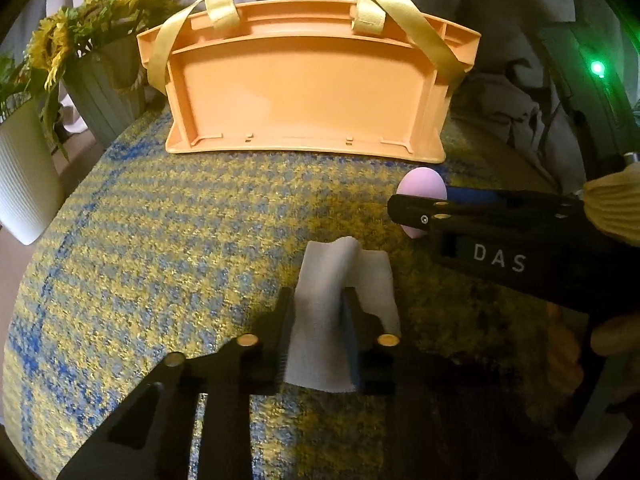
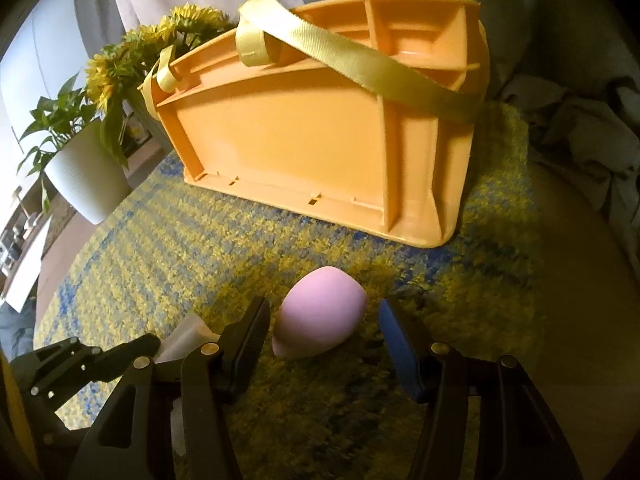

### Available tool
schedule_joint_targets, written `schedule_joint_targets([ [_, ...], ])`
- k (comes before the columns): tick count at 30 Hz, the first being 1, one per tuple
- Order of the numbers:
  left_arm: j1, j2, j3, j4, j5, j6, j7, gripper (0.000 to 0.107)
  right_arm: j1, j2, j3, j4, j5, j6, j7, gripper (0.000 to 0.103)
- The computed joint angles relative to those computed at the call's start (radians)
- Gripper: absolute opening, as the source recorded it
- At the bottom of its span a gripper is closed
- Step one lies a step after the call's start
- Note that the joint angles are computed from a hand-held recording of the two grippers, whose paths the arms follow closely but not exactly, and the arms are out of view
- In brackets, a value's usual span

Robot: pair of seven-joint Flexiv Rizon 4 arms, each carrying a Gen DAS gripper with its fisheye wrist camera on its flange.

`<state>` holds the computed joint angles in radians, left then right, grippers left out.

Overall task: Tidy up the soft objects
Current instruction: 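Close left gripper on white cloth while right gripper closes on pink sponge, then carry white cloth in left tool while right tool carries pink sponge to crate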

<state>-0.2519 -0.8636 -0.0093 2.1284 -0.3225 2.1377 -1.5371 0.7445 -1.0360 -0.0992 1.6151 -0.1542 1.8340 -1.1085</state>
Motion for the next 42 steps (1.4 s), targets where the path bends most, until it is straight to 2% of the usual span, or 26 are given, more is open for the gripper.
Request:
schedule_joint_targets([
  [1, -0.001, 0.001, 0.001, 0.000, 0.001, 0.000, 0.001, 0.017, -0.006, 0.000, 0.007, -0.001, -0.004, -0.004, -0.002, 0.048],
  [8, -0.039, 0.017, 0.020, 0.016, -0.035, 0.017, 0.003, 0.010, -0.002, 0.008, 0.004, 0.016, 0.004, 0.011, -0.007, 0.045],
  [19, -0.078, 0.064, 0.031, 0.078, -0.091, 0.092, 0.007, 0.010, 0.051, 0.062, -0.027, 0.112, 0.081, 0.077, -0.028, 0.044],
  [25, -0.080, 0.095, 0.026, 0.137, -0.104, 0.175, -0.005, 0.010, 0.086, 0.098, -0.039, 0.165, 0.135, 0.114, -0.051, 0.044],
  [35, -0.015, 0.160, 0.011, 0.217, -0.022, 0.282, 0.001, 0.010, 0.243, 0.153, -0.142, 0.229, 0.300, 0.149, -0.080, 0.044],
  [42, 0.085, 0.207, -0.003, 0.260, 0.113, 0.338, 0.004, 0.010, 0.420, 0.164, -0.282, 0.249, 0.449, 0.136, -0.052, 0.044],
])
